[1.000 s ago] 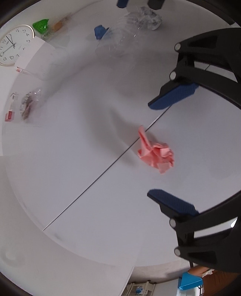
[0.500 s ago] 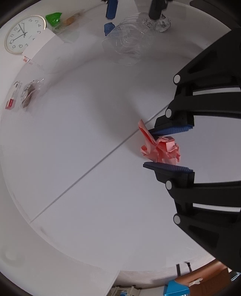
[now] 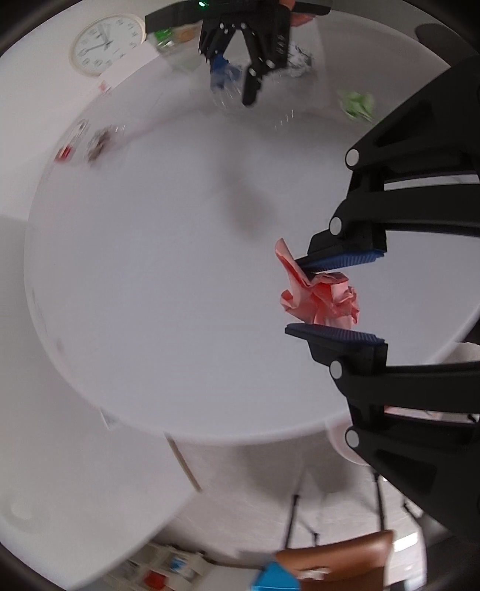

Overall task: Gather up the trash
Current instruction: 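Drop the pink paper and plastic bottle into the wastebasket with both grippers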

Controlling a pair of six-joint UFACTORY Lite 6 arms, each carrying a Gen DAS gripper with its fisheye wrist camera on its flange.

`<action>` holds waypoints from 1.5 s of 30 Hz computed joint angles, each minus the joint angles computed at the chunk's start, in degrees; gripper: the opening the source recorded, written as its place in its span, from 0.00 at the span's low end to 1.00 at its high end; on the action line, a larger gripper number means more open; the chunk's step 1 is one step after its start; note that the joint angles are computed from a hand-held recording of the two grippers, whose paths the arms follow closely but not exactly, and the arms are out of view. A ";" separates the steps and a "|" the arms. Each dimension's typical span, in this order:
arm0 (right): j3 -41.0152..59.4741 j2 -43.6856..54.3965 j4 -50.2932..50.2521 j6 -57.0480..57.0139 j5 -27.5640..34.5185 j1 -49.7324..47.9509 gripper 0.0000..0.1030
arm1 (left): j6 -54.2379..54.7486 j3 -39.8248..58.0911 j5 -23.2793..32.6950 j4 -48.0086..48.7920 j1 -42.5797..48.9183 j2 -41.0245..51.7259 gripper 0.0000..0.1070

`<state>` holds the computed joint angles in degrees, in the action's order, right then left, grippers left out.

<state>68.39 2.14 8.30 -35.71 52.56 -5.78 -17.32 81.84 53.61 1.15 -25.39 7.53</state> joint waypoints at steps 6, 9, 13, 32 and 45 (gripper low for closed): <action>-1.44 -9.58 5.78 11.47 4.39 10.31 0.61 | 3.76 -17.85 1.26 -1.75 10.25 -18.60 0.26; -1.85 -12.82 8.00 20.97 3.53 19.76 0.61 | 8.16 -23.14 1.92 -3.55 15.77 -24.12 0.26; -0.19 -10.90 7.54 37.56 -2.14 36.17 0.62 | 21.83 -28.95 3.78 -9.05 28.38 -30.23 0.26; 29.26 21.89 -6.90 76.27 -4.40 65.43 0.62 | 70.52 -30.32 6.13 -18.44 59.52 -20.39 0.89; 35.13 30.15 -6.46 77.66 -3.88 68.94 0.61 | 78.39 -20.65 11.02 -20.01 75.54 -14.75 0.89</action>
<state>103.52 32.28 1.84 41.96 48.68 63.16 61.07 61.19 64.63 -18.85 50.15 -7.22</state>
